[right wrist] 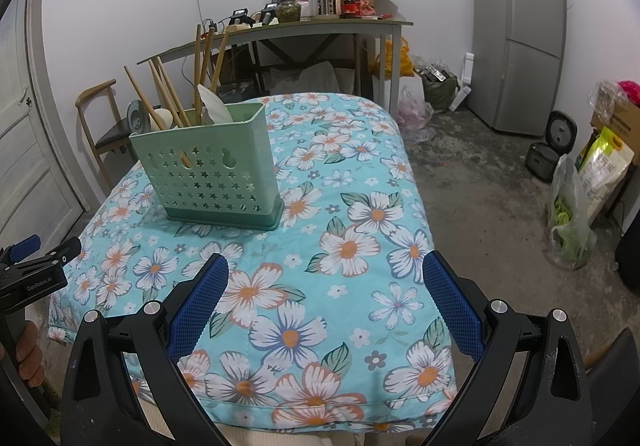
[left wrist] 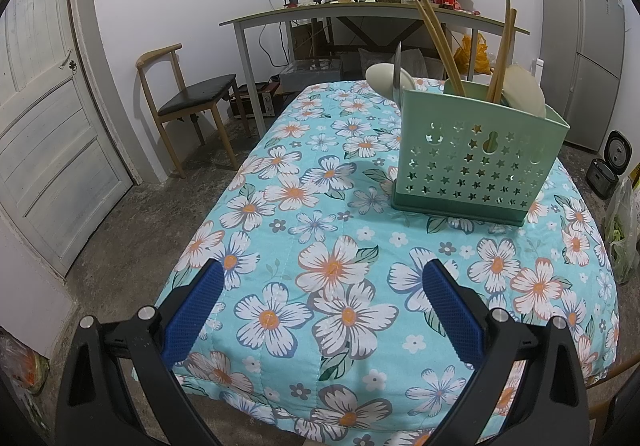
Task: Organize utensils
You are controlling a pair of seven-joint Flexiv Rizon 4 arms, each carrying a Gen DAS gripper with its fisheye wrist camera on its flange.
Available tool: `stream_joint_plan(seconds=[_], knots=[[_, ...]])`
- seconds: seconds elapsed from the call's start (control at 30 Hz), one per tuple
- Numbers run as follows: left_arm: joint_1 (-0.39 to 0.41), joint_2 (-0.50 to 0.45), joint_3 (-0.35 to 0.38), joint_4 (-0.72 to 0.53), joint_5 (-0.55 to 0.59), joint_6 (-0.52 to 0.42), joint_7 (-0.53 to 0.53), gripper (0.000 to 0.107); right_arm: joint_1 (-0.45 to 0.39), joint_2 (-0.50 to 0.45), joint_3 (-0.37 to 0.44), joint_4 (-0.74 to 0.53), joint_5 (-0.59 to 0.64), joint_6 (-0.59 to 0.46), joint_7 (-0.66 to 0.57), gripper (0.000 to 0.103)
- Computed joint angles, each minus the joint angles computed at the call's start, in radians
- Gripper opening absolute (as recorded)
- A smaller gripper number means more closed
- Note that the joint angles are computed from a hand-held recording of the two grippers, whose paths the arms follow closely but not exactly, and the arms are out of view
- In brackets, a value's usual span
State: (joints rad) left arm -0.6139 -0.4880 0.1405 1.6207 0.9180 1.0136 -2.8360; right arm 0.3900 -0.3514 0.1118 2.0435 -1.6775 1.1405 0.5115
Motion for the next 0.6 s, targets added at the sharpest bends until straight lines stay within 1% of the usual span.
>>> stream_joint_plan(seconds=[0.6], knots=[[0.002,0.000,-0.001,-0.001,-0.002,0.001,0.003,0.097,0.002,-0.002,0.000,-0.002,0.001,-0.003,0.002,0.094]])
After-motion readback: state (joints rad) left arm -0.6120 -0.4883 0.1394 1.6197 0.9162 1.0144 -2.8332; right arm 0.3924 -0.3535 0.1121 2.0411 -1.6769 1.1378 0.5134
